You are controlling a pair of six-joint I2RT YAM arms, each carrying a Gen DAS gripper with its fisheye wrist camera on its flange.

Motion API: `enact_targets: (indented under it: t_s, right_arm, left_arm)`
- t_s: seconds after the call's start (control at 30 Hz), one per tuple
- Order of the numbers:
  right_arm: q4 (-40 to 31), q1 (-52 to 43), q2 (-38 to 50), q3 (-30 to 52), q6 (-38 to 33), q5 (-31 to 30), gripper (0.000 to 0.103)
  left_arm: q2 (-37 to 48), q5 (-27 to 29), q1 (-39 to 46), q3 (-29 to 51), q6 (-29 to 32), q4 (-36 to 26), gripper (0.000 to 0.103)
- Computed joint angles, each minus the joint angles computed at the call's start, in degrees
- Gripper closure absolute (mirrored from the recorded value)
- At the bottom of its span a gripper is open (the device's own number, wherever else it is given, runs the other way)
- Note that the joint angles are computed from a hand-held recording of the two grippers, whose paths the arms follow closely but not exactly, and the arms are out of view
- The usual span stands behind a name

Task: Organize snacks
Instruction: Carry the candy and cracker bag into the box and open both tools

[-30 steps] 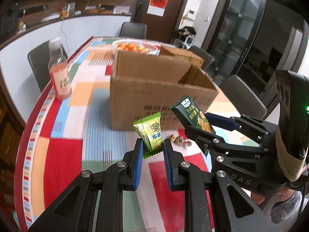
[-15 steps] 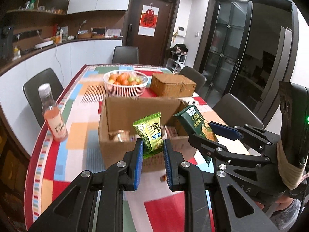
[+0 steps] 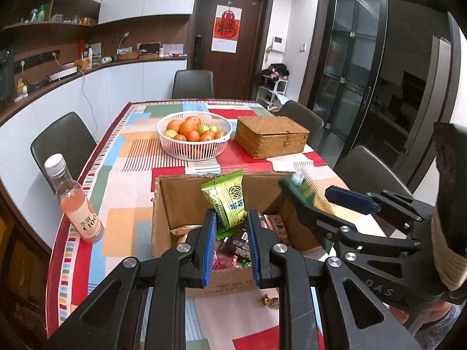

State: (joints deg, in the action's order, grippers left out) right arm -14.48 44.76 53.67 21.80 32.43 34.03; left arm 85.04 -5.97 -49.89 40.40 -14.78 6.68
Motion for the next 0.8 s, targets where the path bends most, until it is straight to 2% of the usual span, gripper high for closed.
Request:
enact_targets:
  t_s: [0.27, 0.3, 0.37, 0.4, 0.6, 0.8]
  right_arm:
    - [5.45, -8.03, 5.63, 1.63, -5.07, -5.58, 0.056]
    - [6.02, -8.94, 6.43, 1.70, -5.32, -6.10, 0.056]
    - [6.58, -10.07, 6.99, 1.54, -5.14, -6.62, 0.056]
    - [6.60, -10.23, 7.02, 1.27, -4.83, -6.39, 0.056]
    - [5.56, -9.55, 6.05, -0.45, -3.62, -5.87, 0.056]
    - [2.41, -2.95, 3.19, -2.44, 0.20, -2.43, 0.056]
  left_arm:
    - [10.87, 5.54, 3.60, 8.68, 0.74, -2.38, 0.081]
    - [12.05, 5.48, 3.65, 9.72, 0.99, -2.82, 0.080]
    - [13.82, 4.39, 3.37, 11.50, 1.40, -4.19, 0.066]
    - [14.01, 3.79, 3.14, 11.46, 1.60, -4.17, 0.059]
    - [10.72, 1.21, 1.27, 6.44, 1.03, -2.21, 0.059]
    - [4.79, -2.76, -1.39, -0.30, -0.35, -0.41, 0.055]
